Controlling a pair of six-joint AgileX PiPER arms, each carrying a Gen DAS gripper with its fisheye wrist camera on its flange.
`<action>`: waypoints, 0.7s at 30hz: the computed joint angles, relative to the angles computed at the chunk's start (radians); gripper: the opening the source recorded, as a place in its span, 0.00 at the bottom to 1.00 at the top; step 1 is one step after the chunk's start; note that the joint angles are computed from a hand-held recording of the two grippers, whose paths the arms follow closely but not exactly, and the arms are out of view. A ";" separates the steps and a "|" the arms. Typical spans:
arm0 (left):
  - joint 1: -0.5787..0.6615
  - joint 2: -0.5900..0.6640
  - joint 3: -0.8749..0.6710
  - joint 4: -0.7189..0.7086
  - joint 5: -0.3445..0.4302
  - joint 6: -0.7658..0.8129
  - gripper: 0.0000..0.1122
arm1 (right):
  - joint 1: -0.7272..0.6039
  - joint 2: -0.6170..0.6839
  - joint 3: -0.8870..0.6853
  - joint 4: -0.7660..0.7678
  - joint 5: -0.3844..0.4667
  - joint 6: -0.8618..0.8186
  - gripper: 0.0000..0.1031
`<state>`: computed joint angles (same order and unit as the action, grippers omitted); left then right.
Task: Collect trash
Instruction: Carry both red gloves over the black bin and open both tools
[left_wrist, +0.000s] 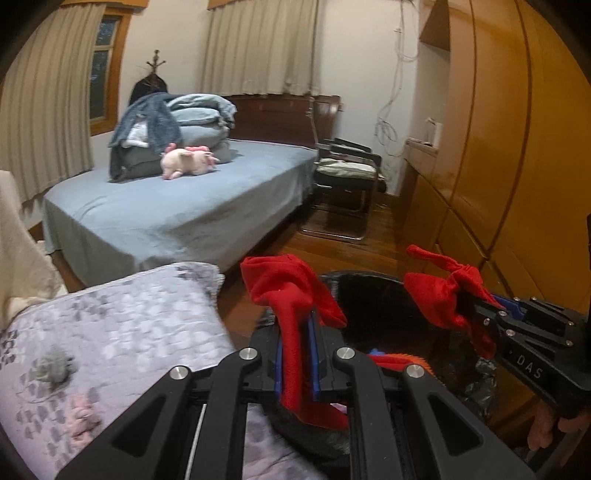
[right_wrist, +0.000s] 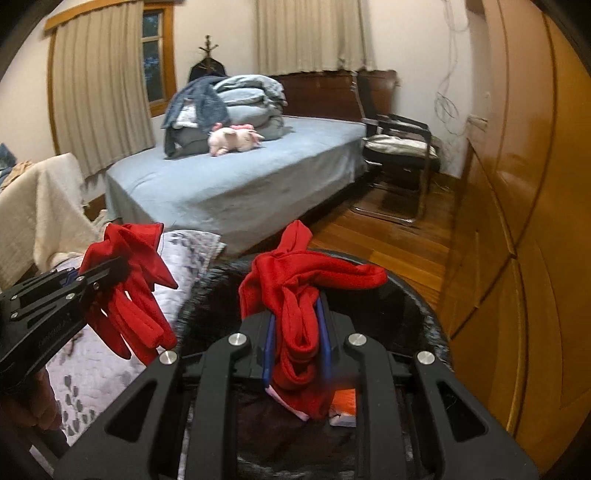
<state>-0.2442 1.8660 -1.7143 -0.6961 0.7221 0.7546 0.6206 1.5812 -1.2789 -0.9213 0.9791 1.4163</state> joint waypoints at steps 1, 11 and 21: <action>-0.016 0.009 -0.008 0.006 -0.001 -0.005 0.10 | -0.011 -0.010 0.022 0.003 -0.007 0.010 0.18; -0.102 0.114 -0.118 0.026 0.029 -0.035 0.11 | -0.079 -0.032 0.114 0.036 -0.032 0.019 0.27; -0.085 0.131 -0.132 -0.017 0.078 0.018 0.59 | -0.042 -0.020 0.145 -0.021 0.069 0.103 0.88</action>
<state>-0.3295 1.9971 -1.8463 -0.7126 0.7999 0.7722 0.5782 1.5611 -1.1335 -0.9426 1.0484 1.5190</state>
